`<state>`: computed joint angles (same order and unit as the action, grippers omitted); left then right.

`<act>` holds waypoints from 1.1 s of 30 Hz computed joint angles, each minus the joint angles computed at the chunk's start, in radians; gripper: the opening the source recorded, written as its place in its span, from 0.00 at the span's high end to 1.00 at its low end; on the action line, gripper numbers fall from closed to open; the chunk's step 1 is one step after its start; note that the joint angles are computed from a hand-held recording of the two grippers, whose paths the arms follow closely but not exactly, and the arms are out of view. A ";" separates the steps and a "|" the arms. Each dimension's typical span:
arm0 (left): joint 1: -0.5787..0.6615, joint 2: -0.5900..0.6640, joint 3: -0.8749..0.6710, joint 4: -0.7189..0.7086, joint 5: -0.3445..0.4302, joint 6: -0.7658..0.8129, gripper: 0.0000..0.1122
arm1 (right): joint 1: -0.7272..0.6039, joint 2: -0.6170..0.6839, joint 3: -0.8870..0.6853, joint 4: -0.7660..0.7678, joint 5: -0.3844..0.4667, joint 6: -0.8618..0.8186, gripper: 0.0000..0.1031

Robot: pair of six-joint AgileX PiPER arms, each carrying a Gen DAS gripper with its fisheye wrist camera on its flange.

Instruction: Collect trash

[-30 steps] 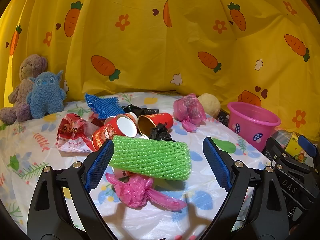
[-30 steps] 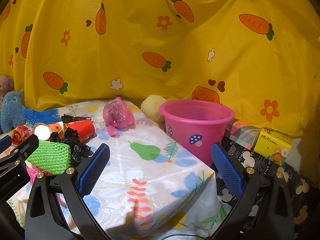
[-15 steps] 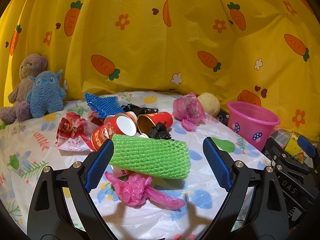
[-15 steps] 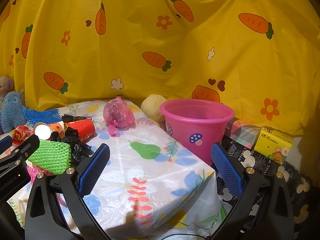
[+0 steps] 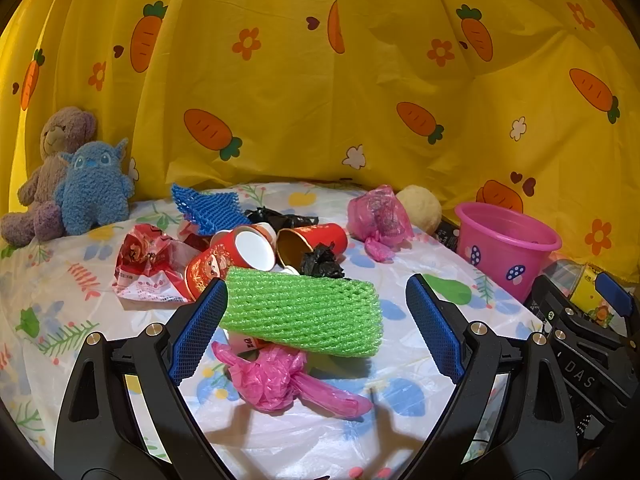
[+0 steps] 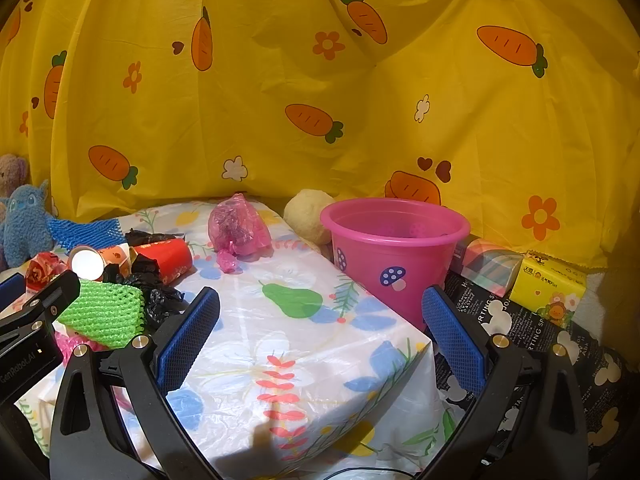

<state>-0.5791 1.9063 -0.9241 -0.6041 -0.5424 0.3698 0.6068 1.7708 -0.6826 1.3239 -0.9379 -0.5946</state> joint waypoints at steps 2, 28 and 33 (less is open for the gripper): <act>0.001 -0.003 0.003 0.002 0.002 -0.002 0.21 | 0.002 0.002 -0.001 0.001 -0.002 0.001 0.05; 0.001 -0.008 0.005 -0.001 0.005 -0.001 0.21 | 0.001 -0.001 0.009 -0.010 -0.004 0.014 0.05; -0.006 -0.010 0.006 -0.008 0.003 0.007 0.21 | -0.005 -0.013 0.000 -0.001 0.002 -0.008 0.05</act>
<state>-0.5849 1.8965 -0.9176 -0.6122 -0.5396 0.3768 0.6021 1.7576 -0.6829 1.3227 -0.9355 -0.6030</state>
